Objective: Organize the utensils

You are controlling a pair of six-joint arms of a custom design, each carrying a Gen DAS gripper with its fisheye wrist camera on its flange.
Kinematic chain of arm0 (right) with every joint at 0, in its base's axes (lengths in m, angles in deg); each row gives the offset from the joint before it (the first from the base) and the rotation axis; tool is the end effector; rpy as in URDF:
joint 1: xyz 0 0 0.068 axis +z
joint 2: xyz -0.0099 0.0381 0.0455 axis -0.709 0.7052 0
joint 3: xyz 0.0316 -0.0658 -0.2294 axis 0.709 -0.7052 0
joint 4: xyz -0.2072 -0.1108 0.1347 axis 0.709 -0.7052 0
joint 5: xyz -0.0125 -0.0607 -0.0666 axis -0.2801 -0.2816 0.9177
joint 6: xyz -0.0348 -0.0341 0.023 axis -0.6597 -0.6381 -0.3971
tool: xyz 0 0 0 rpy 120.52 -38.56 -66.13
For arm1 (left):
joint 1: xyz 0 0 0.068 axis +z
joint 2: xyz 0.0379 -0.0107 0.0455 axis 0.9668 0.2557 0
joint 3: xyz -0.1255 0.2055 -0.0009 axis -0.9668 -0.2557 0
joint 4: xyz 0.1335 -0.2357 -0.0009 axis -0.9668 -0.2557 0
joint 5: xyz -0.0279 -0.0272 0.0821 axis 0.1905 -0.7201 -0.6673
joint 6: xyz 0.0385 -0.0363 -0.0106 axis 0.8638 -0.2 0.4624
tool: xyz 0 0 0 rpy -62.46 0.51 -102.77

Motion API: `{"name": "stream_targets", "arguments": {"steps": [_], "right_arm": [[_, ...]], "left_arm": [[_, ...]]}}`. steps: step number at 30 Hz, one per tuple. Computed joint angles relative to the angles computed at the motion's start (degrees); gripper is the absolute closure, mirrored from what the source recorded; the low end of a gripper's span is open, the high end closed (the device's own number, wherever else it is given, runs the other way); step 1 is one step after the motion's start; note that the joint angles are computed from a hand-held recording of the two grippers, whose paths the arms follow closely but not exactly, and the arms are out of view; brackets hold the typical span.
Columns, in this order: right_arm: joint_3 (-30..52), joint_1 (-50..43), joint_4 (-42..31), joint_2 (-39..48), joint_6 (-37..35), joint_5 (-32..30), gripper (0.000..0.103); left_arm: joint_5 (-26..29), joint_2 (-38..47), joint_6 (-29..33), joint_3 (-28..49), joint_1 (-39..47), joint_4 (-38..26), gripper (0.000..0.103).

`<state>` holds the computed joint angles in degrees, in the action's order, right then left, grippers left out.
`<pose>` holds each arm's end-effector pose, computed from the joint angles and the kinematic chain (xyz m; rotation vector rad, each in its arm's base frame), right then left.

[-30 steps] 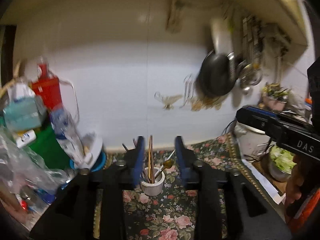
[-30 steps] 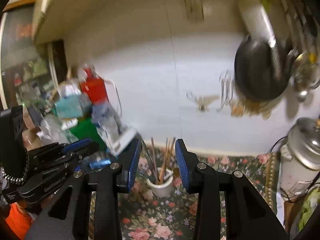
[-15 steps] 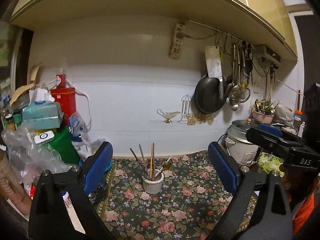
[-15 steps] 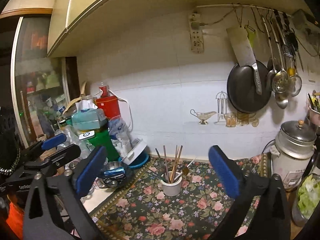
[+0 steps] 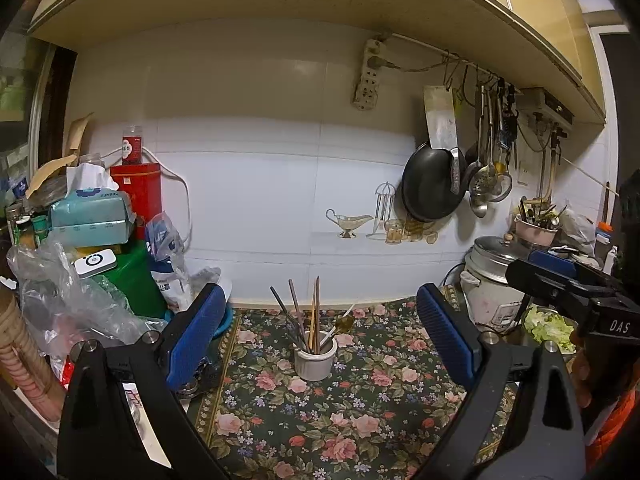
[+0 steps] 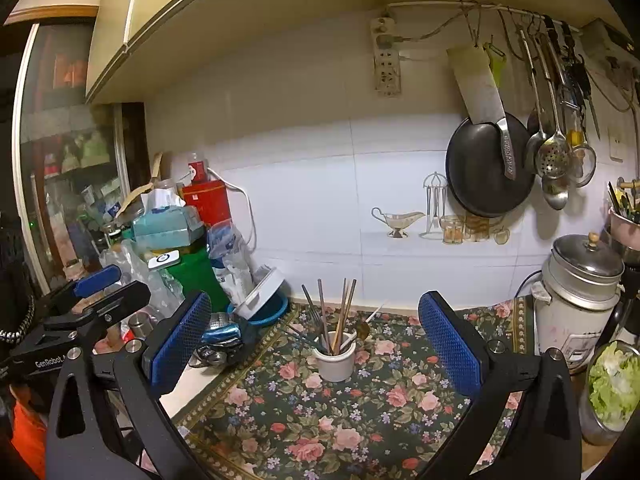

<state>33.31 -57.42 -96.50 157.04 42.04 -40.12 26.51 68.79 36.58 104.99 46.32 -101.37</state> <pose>0.2847 -0.0380 0.4172 -0.3710 1.7756 0.4567 0.2255 -0.1070 0.4512 -0.0241 1.8398 -0.0855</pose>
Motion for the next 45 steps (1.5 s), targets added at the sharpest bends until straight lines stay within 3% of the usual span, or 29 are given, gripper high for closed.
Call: {"name": "stream_targets", "arguments": {"steps": [19, 45], "right_arm": [[1.4, -0.6, -1.3, 1.5, -1.0, -1.5, 0.000], [0.2, -0.8, 0.2, 0.1, 0.1, -1.4, 0.000]], "left_arm": [[-2.4, 1.4, 0.9, 1.0, -1.5, 1.6, 0.002], [-0.9, 2.6, 1.1, 2.6, -2.0, 1.6, 0.001]]}}
